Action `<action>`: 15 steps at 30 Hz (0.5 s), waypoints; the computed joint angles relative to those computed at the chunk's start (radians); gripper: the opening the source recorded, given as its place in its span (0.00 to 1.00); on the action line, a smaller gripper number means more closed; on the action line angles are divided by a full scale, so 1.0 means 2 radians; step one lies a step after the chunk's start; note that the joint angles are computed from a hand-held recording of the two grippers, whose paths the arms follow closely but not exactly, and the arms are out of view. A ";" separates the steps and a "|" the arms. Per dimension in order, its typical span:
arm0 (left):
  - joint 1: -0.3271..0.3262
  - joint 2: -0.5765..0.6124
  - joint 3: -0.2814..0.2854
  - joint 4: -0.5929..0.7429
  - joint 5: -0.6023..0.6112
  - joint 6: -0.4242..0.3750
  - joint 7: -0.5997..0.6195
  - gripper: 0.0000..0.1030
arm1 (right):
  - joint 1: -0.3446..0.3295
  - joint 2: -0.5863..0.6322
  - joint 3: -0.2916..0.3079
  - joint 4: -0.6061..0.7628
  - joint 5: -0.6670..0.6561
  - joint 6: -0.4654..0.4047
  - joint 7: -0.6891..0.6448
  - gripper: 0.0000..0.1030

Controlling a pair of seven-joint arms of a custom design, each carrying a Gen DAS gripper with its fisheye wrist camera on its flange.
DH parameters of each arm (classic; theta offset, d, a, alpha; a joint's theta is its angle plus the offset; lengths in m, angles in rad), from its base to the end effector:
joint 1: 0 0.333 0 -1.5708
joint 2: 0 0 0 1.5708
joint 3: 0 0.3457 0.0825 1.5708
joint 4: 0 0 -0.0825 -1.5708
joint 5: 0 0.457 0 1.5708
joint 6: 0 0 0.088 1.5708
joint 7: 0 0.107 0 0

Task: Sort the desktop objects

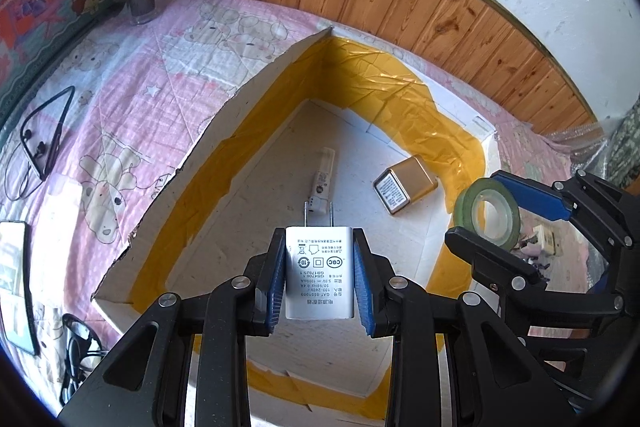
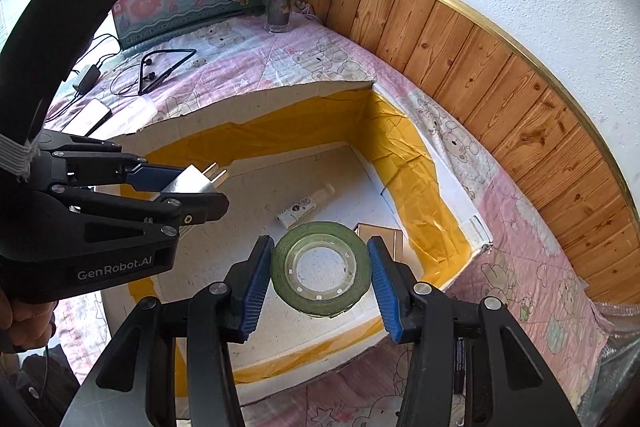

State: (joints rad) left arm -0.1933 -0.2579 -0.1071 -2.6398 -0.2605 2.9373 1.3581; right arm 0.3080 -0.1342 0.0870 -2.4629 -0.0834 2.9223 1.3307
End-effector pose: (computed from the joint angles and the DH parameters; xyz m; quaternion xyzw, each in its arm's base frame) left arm 0.4787 -0.1301 0.3675 -0.7279 0.6273 -0.2590 0.0974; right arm 0.5118 0.2193 0.3924 -0.8697 0.3973 -0.2096 0.2046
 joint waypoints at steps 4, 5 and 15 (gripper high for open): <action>-0.003 0.010 0.006 0.008 -0.008 -0.012 0.009 0.31 | -0.004 0.020 0.004 0.021 -0.021 -0.019 0.007 0.48; -0.003 0.012 0.006 0.010 -0.011 -0.015 0.011 0.31 | -0.004 0.025 0.004 0.027 -0.022 -0.026 0.006 0.48; 0.012 0.030 0.001 0.026 -0.017 -0.044 0.018 0.31 | 0.002 0.092 0.000 0.108 -0.061 -0.101 0.020 0.48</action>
State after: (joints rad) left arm -0.1701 -0.1980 -0.1049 -2.5875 -0.2954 2.8496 1.3951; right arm 0.3121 0.0500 0.0863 -2.2469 -0.2059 2.7204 1.3708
